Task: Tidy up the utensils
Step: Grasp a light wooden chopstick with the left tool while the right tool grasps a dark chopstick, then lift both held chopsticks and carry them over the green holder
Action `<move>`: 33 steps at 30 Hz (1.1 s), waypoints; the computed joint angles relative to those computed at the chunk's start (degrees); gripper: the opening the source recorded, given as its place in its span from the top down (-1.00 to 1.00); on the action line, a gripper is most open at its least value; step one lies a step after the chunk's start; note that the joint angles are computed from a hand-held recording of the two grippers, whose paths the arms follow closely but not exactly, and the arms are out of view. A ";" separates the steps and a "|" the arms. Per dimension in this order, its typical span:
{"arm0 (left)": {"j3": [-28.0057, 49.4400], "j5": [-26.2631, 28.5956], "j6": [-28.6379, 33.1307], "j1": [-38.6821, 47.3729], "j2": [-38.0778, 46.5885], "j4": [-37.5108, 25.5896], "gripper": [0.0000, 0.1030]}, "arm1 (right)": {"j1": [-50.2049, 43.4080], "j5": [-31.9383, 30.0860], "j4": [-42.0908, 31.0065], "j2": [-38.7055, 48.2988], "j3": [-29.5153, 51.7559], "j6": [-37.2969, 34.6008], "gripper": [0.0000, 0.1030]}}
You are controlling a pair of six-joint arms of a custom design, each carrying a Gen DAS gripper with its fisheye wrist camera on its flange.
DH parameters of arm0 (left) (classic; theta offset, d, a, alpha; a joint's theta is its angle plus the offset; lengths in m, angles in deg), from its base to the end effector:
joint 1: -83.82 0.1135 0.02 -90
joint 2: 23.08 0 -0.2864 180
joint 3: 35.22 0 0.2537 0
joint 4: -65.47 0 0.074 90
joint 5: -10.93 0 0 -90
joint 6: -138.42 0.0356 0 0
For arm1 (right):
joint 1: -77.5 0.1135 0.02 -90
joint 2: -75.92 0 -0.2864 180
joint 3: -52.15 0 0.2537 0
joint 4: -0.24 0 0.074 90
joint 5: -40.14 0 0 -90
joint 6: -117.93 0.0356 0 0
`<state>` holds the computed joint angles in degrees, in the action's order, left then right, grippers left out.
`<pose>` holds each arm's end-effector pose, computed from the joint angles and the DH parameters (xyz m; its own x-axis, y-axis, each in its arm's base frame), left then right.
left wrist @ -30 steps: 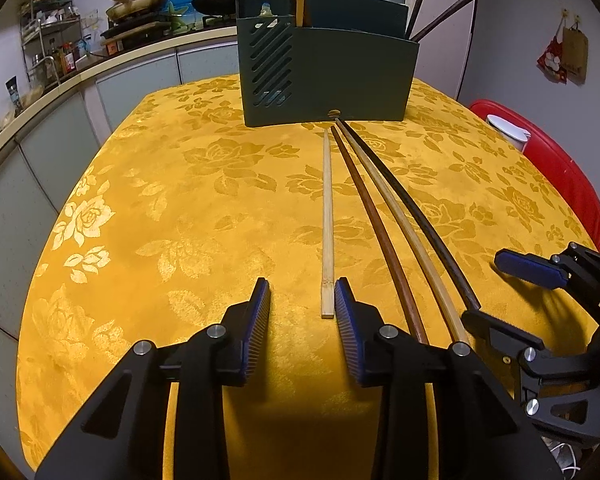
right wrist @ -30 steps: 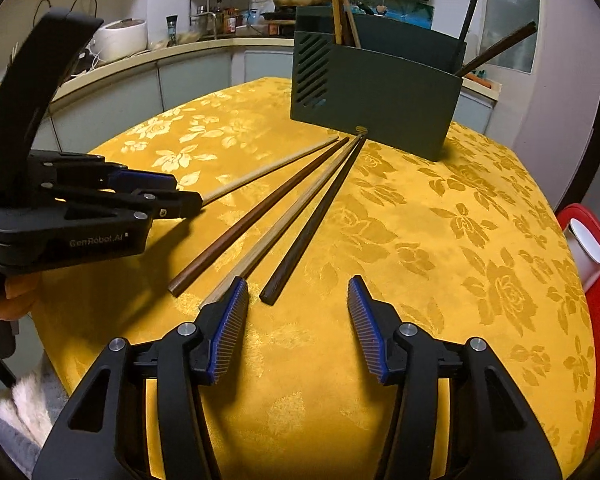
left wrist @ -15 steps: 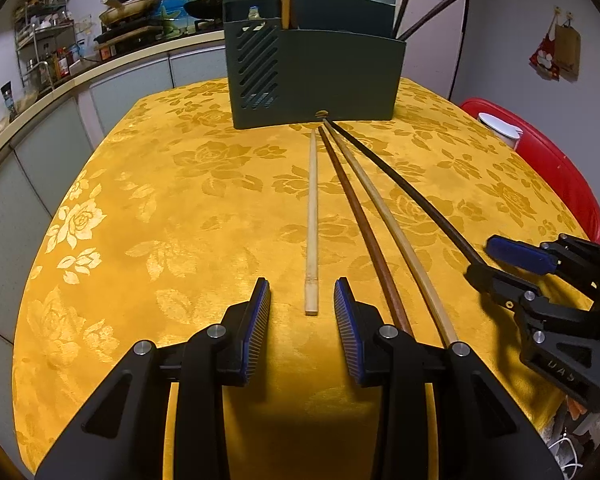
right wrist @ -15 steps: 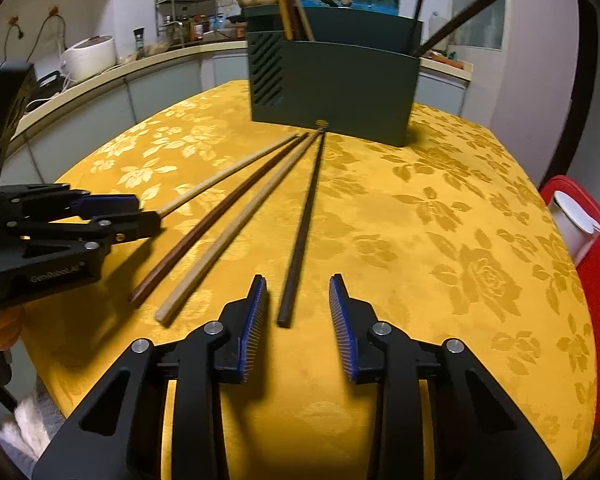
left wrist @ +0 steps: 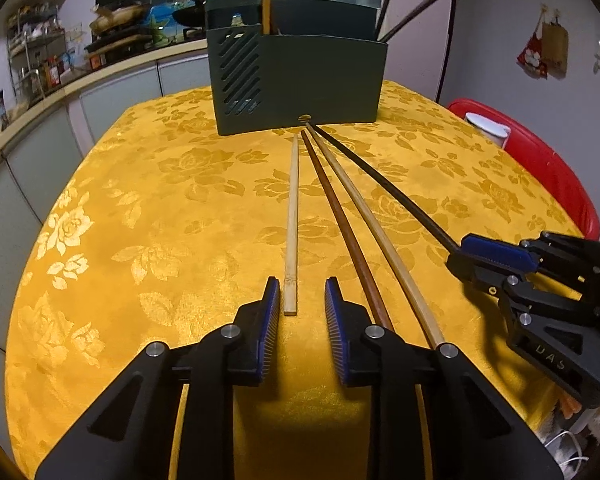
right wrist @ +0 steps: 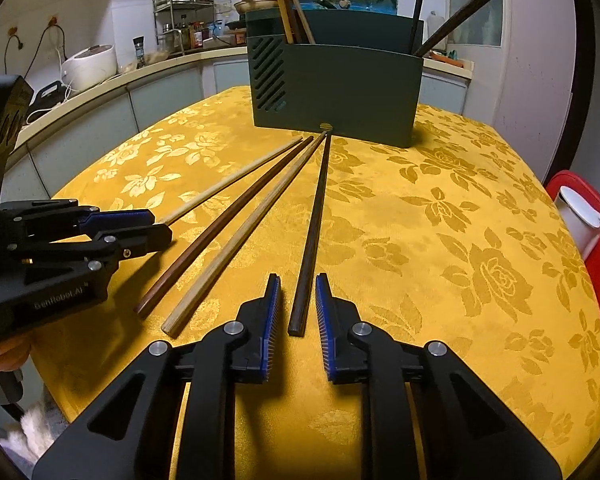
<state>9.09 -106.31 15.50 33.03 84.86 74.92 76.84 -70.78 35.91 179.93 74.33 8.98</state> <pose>0.1914 -0.2088 0.0730 -0.7127 0.1091 -0.6930 0.1576 0.9875 -0.0065 0.1998 0.0104 0.0629 -0.6053 -0.2964 -0.7387 -0.4579 0.8888 0.0187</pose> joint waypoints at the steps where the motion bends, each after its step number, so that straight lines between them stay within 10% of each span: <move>1: 0.09 -0.32 -0.01 -0.09 0.13 -0.03 0.64 | -0.02 0.02 0.31 0.13 -0.12 0.04 0.67; 13: -0.74 1.11 -0.54 1.16 -0.79 0.27 0.88 | 0.16 -0.12 0.33 0.33 -0.04 0.70 0.83; 33: -3.10 -11.49 4.03 -2.55 -26.77 -10.60 0.88 | -18.39 -19.19 -32.53 -32.81 7.37 -0.99 0.85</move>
